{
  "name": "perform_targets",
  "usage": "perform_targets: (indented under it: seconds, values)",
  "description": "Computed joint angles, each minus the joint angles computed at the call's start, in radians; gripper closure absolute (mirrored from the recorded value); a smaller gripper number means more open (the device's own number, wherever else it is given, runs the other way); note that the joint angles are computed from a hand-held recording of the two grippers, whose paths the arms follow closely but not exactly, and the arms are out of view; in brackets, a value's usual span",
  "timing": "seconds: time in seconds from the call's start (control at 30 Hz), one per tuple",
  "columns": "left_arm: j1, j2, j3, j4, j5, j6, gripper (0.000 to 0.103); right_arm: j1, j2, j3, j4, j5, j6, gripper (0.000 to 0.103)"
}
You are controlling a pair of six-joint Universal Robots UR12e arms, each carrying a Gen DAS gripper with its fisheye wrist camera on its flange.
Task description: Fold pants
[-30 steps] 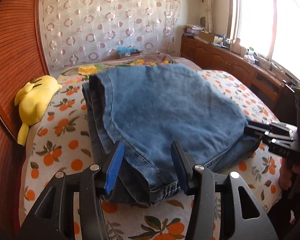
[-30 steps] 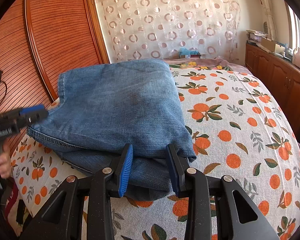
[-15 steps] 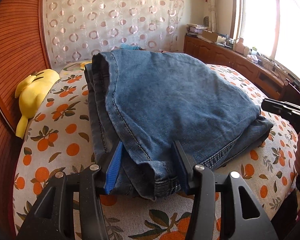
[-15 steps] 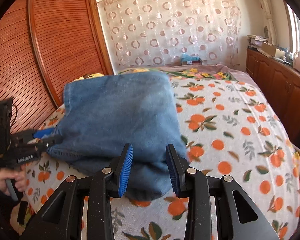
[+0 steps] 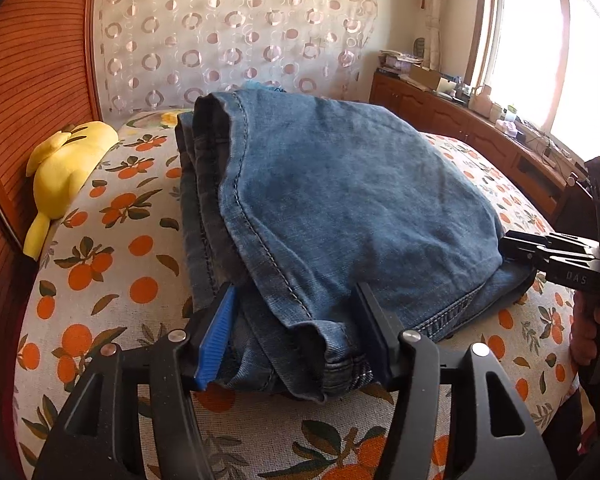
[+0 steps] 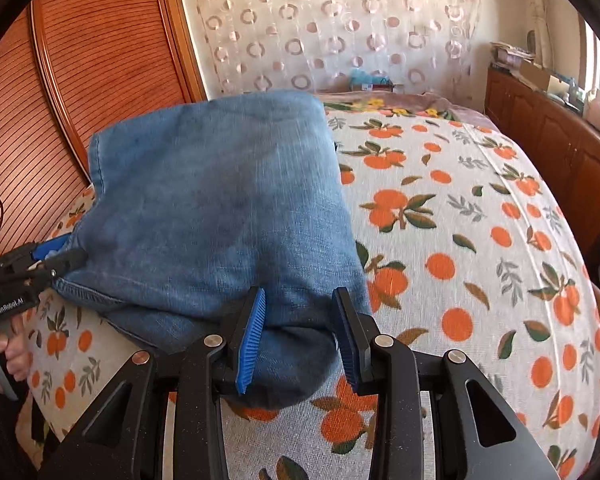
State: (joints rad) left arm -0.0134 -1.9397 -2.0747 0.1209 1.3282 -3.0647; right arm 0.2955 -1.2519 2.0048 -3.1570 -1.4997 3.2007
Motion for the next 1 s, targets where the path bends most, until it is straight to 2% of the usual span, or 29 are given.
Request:
perform_targets:
  seconds: [0.2, 0.4, 0.57, 0.73, 0.8, 0.9, 1.0]
  values:
    - [-0.001, 0.0, -0.003, 0.006, 0.006, 0.003, 0.043, 0.024, -0.007, 0.017, -0.018, -0.056, -0.016, 0.066]
    - [-0.004, 0.001, -0.004, 0.01, 0.019, 0.007, 0.043, 0.009, -0.013, 0.027, -0.026, -0.021, -0.01, 0.066]
    - [-0.003, 0.001, -0.003, 0.008, 0.016, 0.005, 0.043, 0.008, -0.014, 0.028, -0.03, -0.021, -0.013, 0.065]
    - [-0.002, 0.001, -0.001, 0.002, 0.015, 0.003, 0.043, -0.005, -0.029, 0.027, -0.032, -0.005, -0.028, 0.06]
    - [0.001, 0.001, -0.001, -0.002, 0.006, -0.006, 0.042, -0.011, -0.034, 0.024, -0.052, -0.004, -0.024, 0.054]
    - [0.006, 0.002, 0.0, -0.013, -0.016, -0.018, 0.041, -0.014, -0.03, 0.007, -0.041, -0.005, -0.041, 0.052]
    - [0.011, 0.004, 0.001, -0.023, -0.044, -0.007, 0.034, -0.015, -0.018, -0.013, -0.005, -0.001, -0.058, 0.051]
